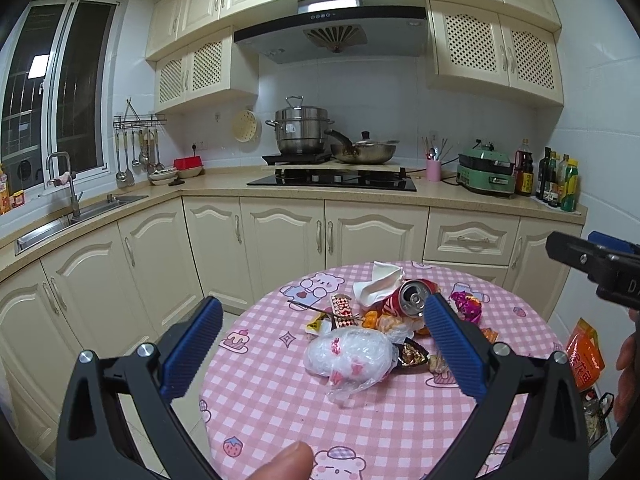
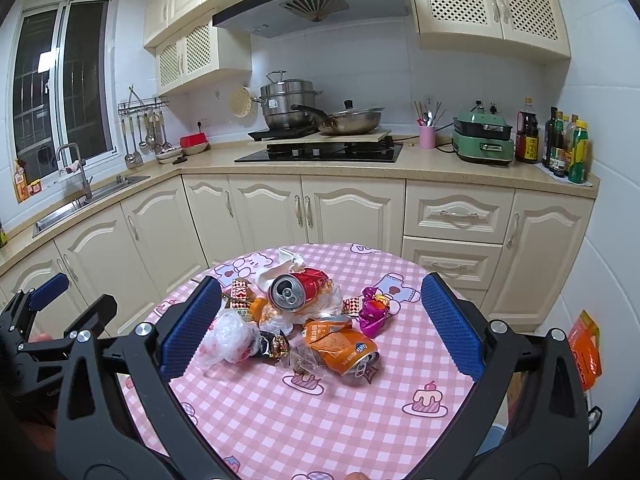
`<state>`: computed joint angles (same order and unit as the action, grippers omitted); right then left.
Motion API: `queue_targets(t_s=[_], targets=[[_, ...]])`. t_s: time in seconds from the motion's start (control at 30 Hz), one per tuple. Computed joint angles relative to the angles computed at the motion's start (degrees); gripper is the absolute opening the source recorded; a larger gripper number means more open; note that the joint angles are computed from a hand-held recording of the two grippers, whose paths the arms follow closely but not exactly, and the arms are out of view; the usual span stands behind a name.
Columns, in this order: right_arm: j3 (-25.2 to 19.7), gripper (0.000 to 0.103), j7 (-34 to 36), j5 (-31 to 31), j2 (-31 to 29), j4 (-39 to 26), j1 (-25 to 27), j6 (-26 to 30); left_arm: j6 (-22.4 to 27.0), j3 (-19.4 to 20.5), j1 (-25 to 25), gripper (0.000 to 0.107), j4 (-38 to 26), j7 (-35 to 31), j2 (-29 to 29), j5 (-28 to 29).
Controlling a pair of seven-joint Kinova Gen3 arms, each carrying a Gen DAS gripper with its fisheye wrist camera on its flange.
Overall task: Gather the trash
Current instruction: 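Move the left tool toward the clear plastic bag on the table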
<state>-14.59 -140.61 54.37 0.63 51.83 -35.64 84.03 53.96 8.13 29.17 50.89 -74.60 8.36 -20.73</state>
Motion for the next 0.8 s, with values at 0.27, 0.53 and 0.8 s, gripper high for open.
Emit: queue_targets(t_s=[0.27, 0.53, 0.8], targets=[[0.8, 0.098, -0.7, -2.5, -0.4, 1.8, 2.2, -0.7, 1.7, -0.1, 0.1, 0.099, -0.7, -3.3, 2.4, 2.0], [1.4, 0.098, -0.5, -4.4, -0.2, 2.7, 3.6, -1.3, 1.9, -1.1, 1.0, 0.099, -1.5, -3.1, 4.5, 2.2], [2.9, 0.098, -0.8, -9.0, -0.5, 5.3, 6.2, -2.8, 6.1, -2.1, 2.1, 0.099, -6.2, -5.7, 9.5, 4.2]])
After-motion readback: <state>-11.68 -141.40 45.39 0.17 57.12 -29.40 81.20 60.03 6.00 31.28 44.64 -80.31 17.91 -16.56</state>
